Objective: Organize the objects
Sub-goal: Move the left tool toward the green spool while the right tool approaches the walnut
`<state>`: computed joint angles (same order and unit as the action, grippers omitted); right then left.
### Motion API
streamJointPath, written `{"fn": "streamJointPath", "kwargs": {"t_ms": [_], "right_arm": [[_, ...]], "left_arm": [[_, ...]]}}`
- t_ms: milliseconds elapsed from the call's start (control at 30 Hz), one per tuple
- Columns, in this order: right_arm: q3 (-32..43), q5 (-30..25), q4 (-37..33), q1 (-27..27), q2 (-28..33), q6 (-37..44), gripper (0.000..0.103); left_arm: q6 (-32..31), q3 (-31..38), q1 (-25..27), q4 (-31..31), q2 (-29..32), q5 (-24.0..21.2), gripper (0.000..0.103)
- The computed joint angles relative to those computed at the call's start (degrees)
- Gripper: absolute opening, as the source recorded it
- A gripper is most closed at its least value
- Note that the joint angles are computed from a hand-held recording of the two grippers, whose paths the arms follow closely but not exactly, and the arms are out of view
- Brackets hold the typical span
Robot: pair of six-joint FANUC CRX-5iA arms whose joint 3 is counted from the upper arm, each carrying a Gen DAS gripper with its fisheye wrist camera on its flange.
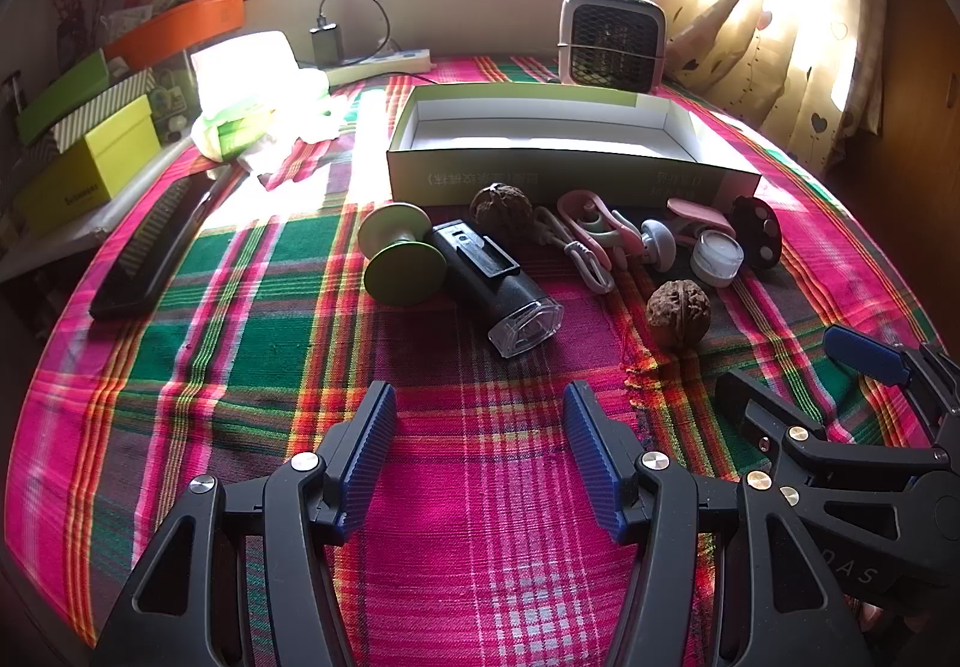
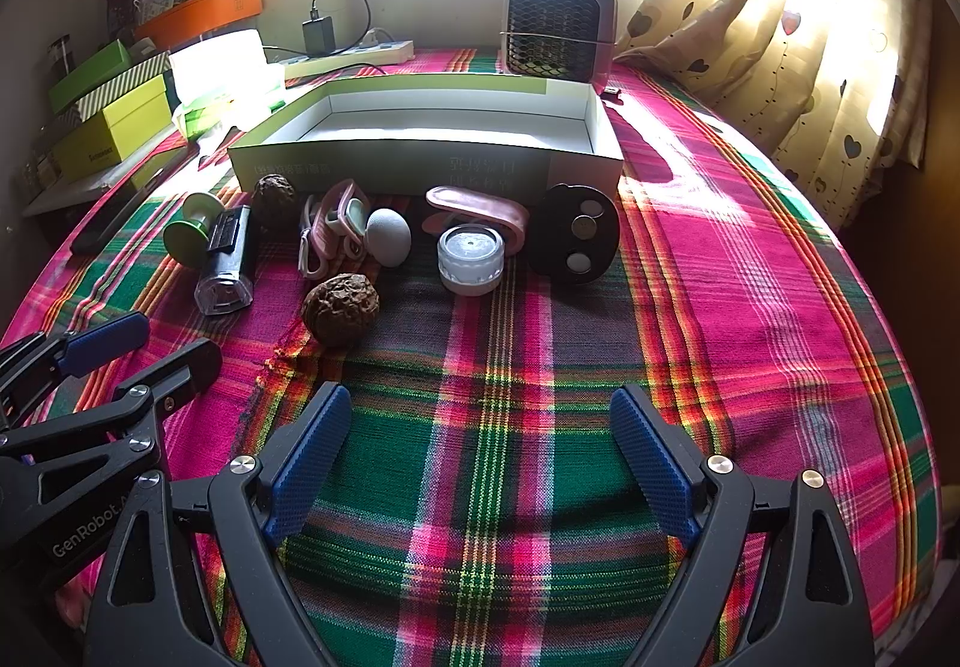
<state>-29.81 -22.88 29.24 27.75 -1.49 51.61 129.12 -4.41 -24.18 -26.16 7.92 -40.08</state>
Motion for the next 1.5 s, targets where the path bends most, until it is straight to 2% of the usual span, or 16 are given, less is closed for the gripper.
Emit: {"fn": "streamJointPath", "kwargs": {"t_ms": [933,1067,1200,1333,1500], "right_arm": [[0.01,0.09,0.39,0.08,0.14,-0.45,0.088],[0.13,-0.08,-0.19,-0.01,0.14,0.16,0.088],[2.08,-1.78,-3.42,0.05,0.75,3.33,0.088],[4.01,-2.54,-8.21,0.36,1.19,8.98,0.088],[6.34,-3.62,-13.05,0.86,2.07,14.73,0.088]], "left_arm": [[-0.8,0.32,-0.11,0.72,0.29,-0.17,0.056],[-3.02,-0.2,0.37,2.33,0.05,0.43,0.056],[-8.45,-1.52,2.23,7.05,-0.71,1.19,0.056],[-14.51,-5.75,5.38,14.05,-2.74,5.75,0.056],[-14.46,-5.41,6.41,13.43,-2.85,4.45,0.056]]}}
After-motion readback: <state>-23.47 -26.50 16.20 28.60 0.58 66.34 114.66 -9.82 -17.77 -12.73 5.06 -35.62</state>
